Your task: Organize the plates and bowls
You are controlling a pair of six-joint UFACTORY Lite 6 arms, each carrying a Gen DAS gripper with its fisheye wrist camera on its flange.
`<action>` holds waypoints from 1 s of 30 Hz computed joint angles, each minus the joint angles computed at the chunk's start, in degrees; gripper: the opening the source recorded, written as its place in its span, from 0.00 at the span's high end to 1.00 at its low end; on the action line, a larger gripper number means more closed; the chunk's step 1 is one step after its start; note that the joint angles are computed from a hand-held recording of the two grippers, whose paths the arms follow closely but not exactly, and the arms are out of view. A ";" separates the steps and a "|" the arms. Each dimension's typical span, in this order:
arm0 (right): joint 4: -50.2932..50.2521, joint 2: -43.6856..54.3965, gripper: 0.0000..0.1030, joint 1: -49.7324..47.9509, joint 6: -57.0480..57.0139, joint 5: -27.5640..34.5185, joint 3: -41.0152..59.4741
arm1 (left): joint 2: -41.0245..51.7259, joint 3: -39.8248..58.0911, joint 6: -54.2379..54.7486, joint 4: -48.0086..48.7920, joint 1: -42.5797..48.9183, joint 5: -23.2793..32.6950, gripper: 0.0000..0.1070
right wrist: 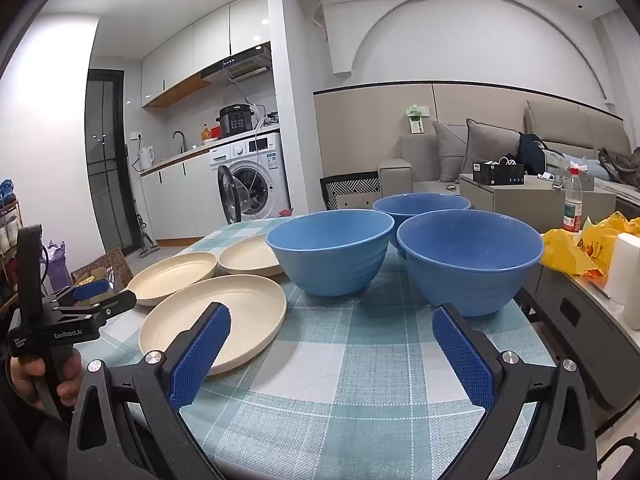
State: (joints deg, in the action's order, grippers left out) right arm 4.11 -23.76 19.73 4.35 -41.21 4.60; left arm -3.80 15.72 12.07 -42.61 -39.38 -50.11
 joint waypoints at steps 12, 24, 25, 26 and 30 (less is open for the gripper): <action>0.35 -0.79 0.00 0.17 -0.32 0.71 -0.20 | -1.78 0.48 1.11 -1.50 0.15 2.04 0.04; 1.02 0.16 0.00 0.54 -0.60 0.23 0.05 | 0.59 0.01 -1.72 1.78 1.91 0.28 0.04; 1.60 0.12 0.00 0.90 -0.88 0.08 -0.06 | 0.58 -0.05 -1.75 1.73 1.87 0.16 0.04; 2.00 -0.06 0.00 1.16 -1.12 0.11 -0.13 | 0.58 -0.07 -1.84 1.72 1.86 0.11 0.04; 0.93 -0.07 0.00 0.42 -0.54 0.08 -0.26 | 0.96 0.06 -1.96 1.83 1.92 -0.07 0.04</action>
